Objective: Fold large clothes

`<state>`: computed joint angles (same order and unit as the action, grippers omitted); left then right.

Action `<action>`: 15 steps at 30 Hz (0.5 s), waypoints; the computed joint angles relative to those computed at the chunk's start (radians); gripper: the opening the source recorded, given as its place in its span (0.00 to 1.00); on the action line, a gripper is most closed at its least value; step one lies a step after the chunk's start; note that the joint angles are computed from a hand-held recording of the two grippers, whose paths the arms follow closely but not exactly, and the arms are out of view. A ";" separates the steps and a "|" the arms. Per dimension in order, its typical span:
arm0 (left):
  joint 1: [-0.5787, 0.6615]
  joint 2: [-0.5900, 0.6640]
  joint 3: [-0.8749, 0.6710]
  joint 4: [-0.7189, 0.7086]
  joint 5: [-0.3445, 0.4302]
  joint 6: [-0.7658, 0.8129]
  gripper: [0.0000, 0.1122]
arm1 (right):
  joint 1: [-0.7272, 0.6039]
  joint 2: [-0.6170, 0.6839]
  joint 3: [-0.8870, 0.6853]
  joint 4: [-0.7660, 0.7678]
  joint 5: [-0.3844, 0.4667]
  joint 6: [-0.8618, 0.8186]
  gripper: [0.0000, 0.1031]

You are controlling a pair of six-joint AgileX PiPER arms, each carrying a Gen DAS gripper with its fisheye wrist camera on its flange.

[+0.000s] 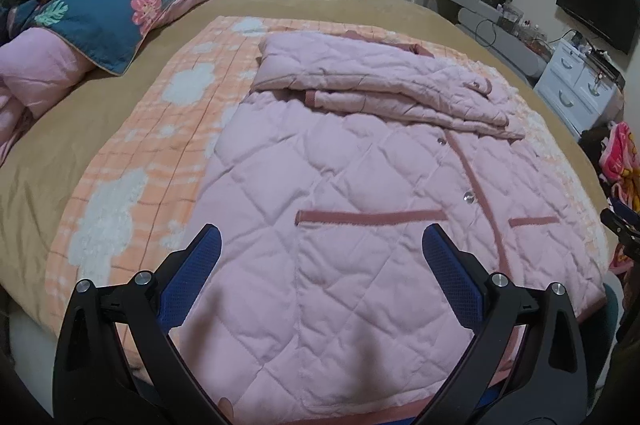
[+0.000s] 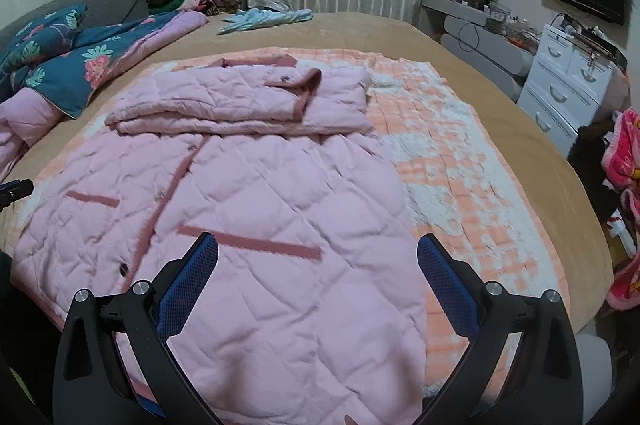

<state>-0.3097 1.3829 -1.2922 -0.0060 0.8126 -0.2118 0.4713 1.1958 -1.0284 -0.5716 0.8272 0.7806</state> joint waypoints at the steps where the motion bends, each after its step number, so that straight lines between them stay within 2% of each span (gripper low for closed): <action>1: 0.000 -0.005 0.014 0.009 -0.004 -0.002 0.84 | -0.004 -0.007 0.010 0.002 -0.001 0.000 0.96; 8: 0.008 -0.032 0.093 0.020 -0.025 -0.001 0.84 | -0.032 -0.055 0.072 0.030 0.000 -0.020 0.96; 15: 0.014 -0.043 0.168 0.035 -0.039 -0.003 0.84 | -0.119 -0.110 0.143 0.145 -0.022 -0.116 0.96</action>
